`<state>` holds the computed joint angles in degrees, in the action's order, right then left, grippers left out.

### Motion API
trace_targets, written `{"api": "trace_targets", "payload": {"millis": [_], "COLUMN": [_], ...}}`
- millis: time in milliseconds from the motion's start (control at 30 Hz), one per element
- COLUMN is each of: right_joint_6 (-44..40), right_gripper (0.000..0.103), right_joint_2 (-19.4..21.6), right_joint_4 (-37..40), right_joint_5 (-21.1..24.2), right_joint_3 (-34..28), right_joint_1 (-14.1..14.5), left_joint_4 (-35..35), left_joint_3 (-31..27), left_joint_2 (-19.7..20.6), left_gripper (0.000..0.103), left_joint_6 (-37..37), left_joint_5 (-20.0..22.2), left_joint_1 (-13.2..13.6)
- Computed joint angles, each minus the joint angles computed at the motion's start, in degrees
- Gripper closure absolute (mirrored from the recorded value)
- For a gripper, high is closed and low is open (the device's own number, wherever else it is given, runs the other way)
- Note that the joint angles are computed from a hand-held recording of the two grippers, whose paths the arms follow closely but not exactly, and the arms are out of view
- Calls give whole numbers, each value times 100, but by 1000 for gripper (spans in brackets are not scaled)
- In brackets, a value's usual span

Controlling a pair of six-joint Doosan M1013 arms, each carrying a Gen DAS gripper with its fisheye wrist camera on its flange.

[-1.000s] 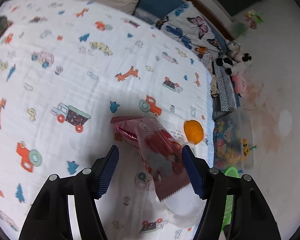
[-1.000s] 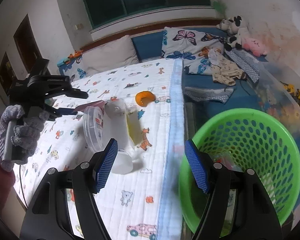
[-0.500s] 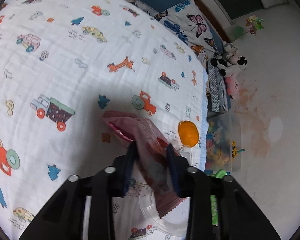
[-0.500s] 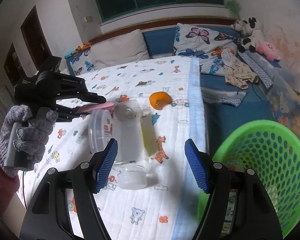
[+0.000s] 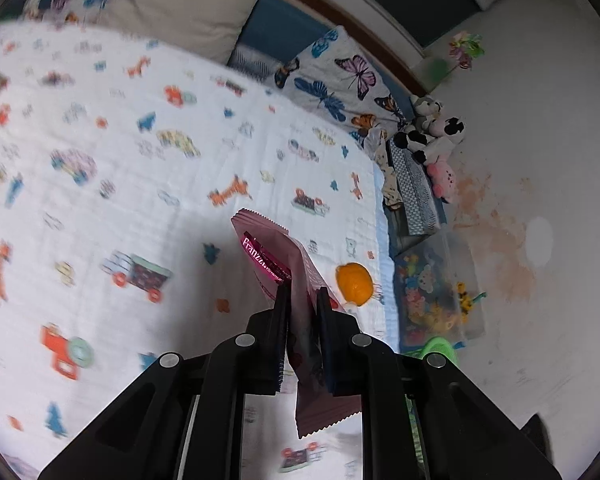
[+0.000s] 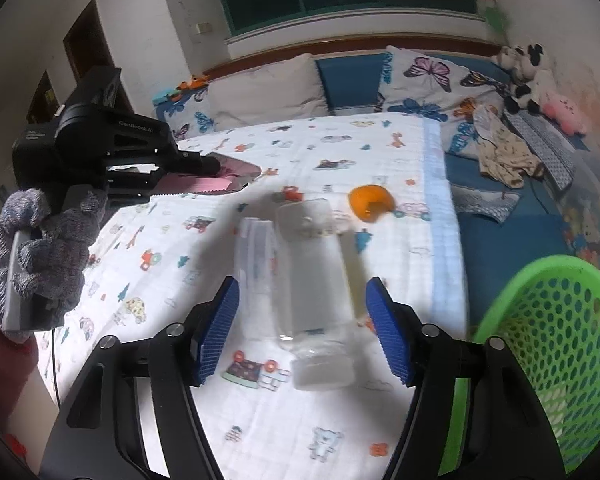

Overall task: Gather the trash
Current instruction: 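Release the clear round lid into the basket with the right tool while the left tool carries the wrapper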

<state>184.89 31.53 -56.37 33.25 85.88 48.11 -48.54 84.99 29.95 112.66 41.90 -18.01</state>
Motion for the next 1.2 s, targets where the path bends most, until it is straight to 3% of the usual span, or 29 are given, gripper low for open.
{"api": "trace_targets", "payload": {"millis": [267,500,933,1200], "right_joint_6": [-577,-591,284,989], "right_gripper": [57,84,87,87], "right_joint_2": [317,374,-27,-351], "right_joint_4": [415,415,-142,-572], "right_joint_5": [125,233,315,796], "right_joint_3": [-444,-547,-96,336], "right_joint_1": [-26,26,306,524], "left_joint_4": [337,386,172,-10], "left_joint_3": [350,643,1074,1292], "left_joint_2": [-343,-572,-947,-1167], "left_gripper": [88,88,88,88], "left_joint_6": [529,1028,1639,2047], "left_joint_5": [-515,-784,-914,-908], "left_joint_1": [46,37,-103,-342]}}
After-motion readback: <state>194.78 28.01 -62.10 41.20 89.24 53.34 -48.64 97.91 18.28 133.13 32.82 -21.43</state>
